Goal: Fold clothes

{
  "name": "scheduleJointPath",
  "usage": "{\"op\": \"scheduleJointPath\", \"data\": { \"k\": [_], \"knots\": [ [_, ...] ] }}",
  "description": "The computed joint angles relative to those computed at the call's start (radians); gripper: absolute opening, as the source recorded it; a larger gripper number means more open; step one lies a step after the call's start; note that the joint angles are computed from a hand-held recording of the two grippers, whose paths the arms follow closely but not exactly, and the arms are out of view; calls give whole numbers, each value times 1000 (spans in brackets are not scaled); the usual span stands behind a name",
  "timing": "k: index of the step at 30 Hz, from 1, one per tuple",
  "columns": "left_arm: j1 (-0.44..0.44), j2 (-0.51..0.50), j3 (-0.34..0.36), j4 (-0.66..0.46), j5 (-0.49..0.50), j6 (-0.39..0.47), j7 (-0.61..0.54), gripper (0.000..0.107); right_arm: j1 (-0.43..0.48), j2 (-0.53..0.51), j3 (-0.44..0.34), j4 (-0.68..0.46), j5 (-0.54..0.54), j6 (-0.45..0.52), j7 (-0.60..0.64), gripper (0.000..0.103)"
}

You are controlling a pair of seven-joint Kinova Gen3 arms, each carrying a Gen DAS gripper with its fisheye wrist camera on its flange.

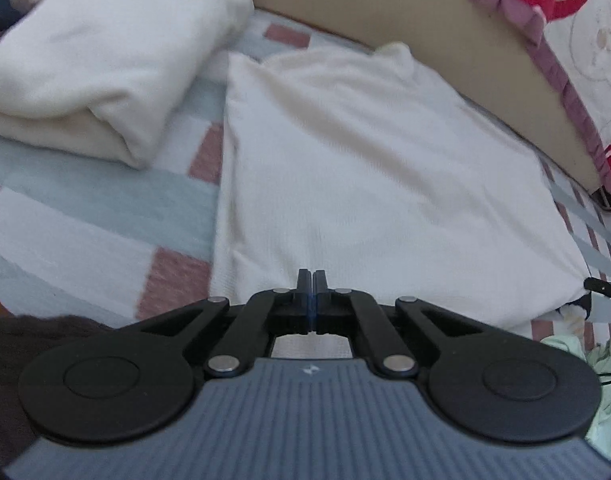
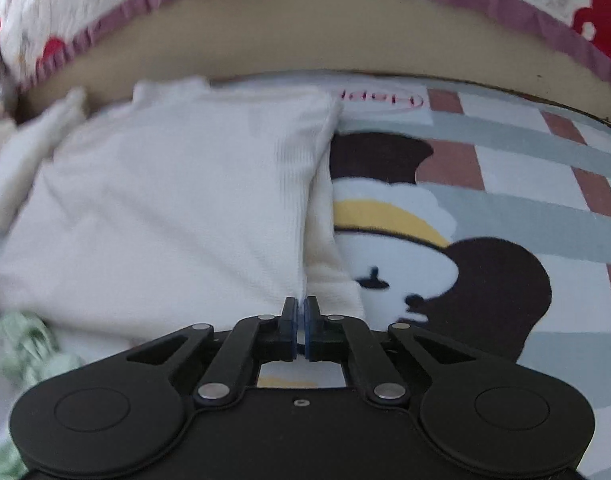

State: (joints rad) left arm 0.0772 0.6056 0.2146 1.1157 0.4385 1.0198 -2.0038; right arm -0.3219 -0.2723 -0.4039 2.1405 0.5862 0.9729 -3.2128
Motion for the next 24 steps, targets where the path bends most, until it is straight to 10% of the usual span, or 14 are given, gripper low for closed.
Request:
{"op": "scheduleJointPath", "data": {
  "k": [13, 16, 18, 20, 22, 24],
  "knots": [
    [-19, -30, -30, 115, -5, -103, 19, 8, 72, 9, 11, 71, 14, -182, 29, 19],
    [-34, -26, -21, 118, 6, -107, 38, 50, 82, 11, -3, 75, 42, -187, -18, 40],
    [-53, -18, -4, 129, 33, -127, 33, 59, 73, 7, 20, 96, 53, -237, -17, 40],
    [-81, 14, 25, 108, 72, -107, 8, 56, 74, 2, 39, 119, 60, -297, -8, 42],
    [-95, 46, 44, 79, 97, -76, -6, 8, 103, 22, 17, 137, 94, -335, -46, 42],
    [-73, 36, 25, 80, 72, -71, -13, 4, 117, 27, -10, 148, 141, -342, -112, 37]
  ]
}}
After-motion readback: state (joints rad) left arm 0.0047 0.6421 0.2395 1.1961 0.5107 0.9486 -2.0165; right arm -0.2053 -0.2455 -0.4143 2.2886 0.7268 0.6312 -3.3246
